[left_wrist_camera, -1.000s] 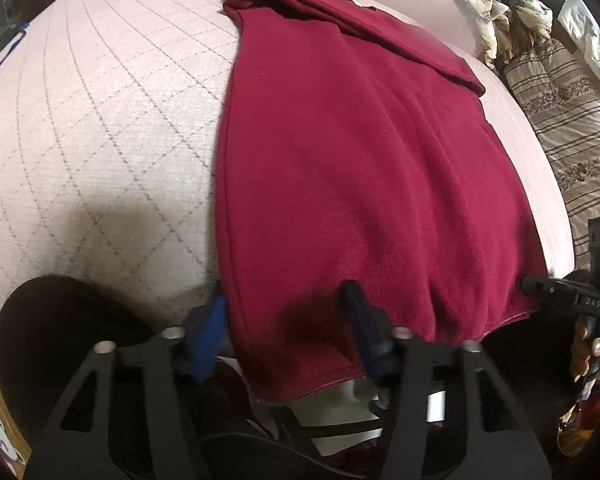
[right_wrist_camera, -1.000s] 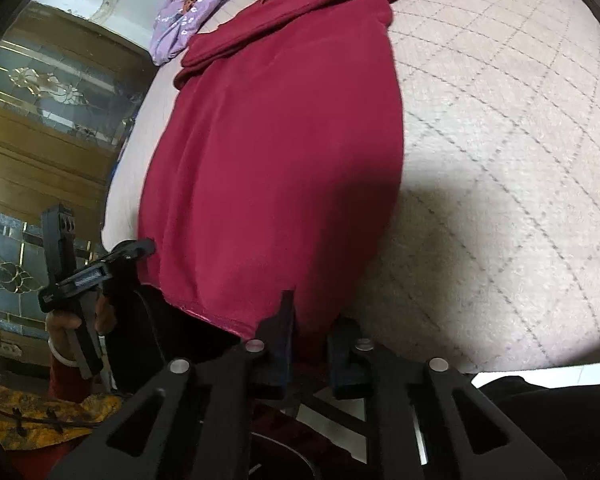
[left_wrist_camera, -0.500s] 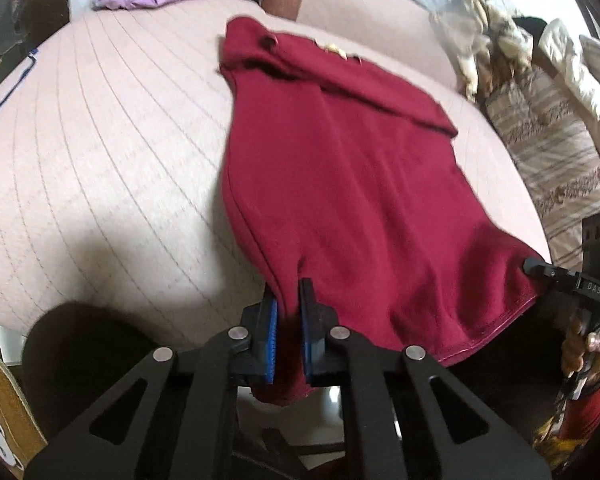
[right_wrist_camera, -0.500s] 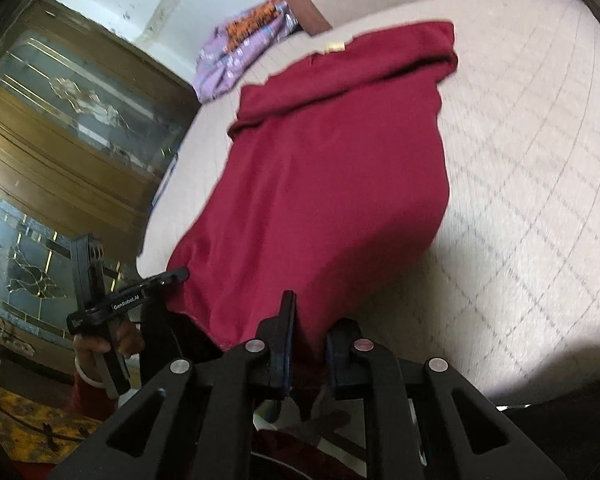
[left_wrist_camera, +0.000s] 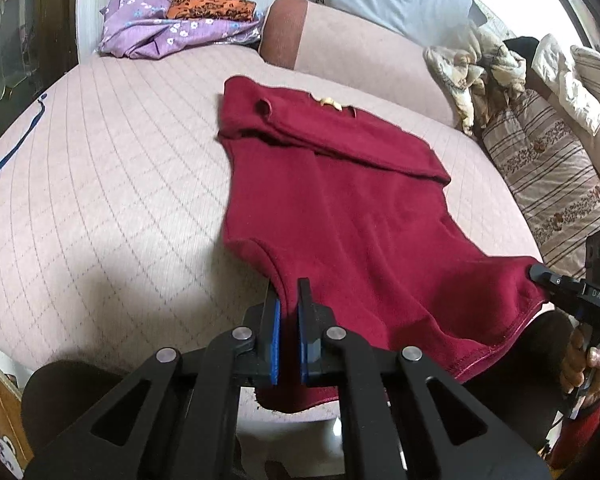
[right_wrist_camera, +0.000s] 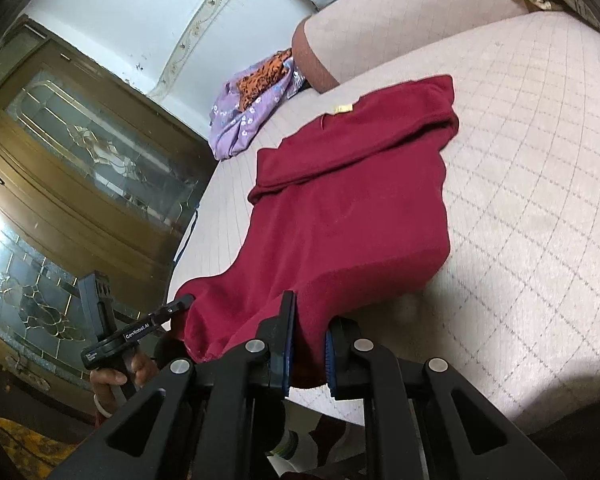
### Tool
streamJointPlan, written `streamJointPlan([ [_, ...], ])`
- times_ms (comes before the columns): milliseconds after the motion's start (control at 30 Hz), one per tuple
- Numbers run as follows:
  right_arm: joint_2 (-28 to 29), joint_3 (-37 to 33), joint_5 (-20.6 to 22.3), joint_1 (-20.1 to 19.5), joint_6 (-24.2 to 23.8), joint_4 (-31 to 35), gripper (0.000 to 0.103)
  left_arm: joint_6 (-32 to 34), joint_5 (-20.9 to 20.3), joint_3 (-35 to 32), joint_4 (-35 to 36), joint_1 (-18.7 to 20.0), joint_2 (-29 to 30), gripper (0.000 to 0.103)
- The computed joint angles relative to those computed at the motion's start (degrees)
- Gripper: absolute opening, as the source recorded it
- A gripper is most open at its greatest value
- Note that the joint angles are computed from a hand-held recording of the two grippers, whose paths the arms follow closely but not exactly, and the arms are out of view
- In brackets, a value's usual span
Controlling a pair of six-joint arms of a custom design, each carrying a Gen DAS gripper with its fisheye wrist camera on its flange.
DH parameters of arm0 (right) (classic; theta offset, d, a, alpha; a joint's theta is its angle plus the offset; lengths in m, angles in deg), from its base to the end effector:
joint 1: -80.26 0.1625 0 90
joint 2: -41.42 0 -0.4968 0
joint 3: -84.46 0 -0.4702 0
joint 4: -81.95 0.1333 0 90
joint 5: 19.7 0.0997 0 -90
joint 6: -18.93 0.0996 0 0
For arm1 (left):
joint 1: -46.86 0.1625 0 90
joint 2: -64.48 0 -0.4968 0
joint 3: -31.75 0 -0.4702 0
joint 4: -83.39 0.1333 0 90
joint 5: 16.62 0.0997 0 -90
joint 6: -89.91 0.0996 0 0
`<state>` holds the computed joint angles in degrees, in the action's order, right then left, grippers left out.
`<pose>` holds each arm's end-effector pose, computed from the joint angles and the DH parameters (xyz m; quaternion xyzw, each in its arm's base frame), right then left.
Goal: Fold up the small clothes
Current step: 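Lift the hem with the left gripper and fold it toward the collar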
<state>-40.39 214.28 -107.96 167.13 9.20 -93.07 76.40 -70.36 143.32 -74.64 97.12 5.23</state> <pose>0.1075 -0.5315 0.2853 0.0594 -0.9463 0.3170 0.0212 -0.2736 -0.6297 0.1670 0.1722 0.9265 -0.2543 0.2174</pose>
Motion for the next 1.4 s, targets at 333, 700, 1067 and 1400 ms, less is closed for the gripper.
streamJointPlan([
  [333, -0.2, -1.3, 0.0, 0.5, 0.3, -1.9, 0.012, -0.7, 0.4, -1.0, -4.1, 0.4, 0.6, 0.005],
  [700, 2.0, -5.0, -3.0, 2.2, -0.4, -4.1, 0.011, 2.1, 2.1, -5.5, -8.4, 1.1, 4.3, 0.005],
  [1067, 8.1, -13.2, -7.7, 4.2, -2.0, -5.8, 0.011, 5.5, 4.7, -14.2, -10.4, 2.5, 10.7, 0.005],
  [1400, 12.9, -19.8, -12.4, 3.8, -2.8, -4.7, 0.011, 6.7, 6.4, -21.6, -9.3, 4.6, 16.0, 0.004],
])
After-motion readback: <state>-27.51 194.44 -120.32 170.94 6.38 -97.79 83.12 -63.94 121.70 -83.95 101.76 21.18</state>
